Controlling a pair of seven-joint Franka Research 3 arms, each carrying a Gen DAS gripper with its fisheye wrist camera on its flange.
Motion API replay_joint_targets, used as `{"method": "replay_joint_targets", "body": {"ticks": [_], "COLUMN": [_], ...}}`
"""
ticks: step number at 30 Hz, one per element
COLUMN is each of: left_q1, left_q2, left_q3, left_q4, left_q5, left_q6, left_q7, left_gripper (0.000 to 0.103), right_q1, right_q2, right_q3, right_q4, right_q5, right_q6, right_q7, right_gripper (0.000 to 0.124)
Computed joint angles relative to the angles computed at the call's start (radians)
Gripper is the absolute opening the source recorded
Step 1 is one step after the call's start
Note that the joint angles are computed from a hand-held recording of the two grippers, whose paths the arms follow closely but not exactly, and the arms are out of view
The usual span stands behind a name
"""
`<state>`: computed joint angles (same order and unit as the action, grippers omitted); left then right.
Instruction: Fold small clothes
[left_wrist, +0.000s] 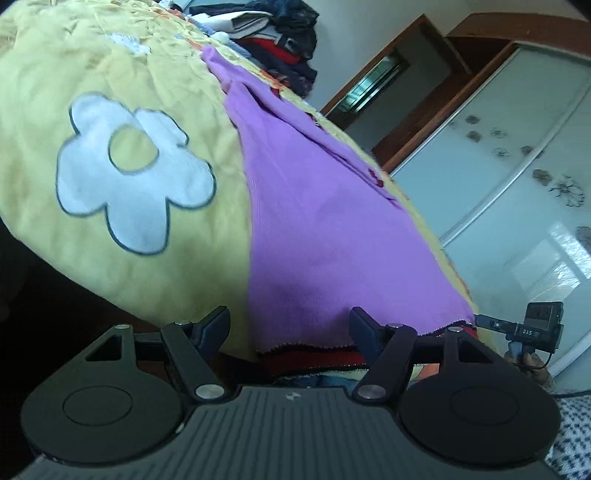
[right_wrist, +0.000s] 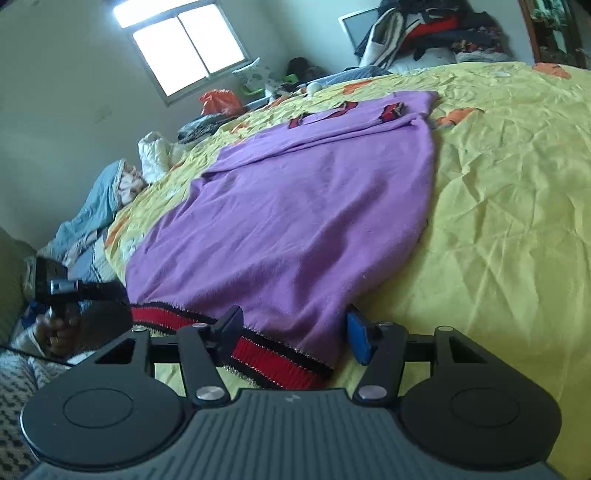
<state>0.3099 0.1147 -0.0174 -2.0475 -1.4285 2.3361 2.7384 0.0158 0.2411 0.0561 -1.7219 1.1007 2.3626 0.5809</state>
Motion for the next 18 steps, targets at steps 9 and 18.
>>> {"method": "replay_joint_targets", "body": {"ticks": [9,18], "left_q1": [-0.012,-0.016], "left_q2": [-0.009,-0.023], "left_q3": [-0.005,0.002], "left_q4": [-0.032,-0.059], "left_q5": [0.002,-0.058], "left_q6": [-0.028,-0.021], "left_q7": [0.03,-0.002], "left_gripper": [0.01,0.003], "right_q1": [0.023,0.027], "right_q2": [-0.012,-0.03], "right_q3": [-0.009,-0.001], "right_q4": [0.0,-0.034], "right_q5": [-0.096,-0.077], "right_q6": [0.032,0.082], "right_q7": [0.13,0.125], "right_gripper": [0.06,0.058]}}
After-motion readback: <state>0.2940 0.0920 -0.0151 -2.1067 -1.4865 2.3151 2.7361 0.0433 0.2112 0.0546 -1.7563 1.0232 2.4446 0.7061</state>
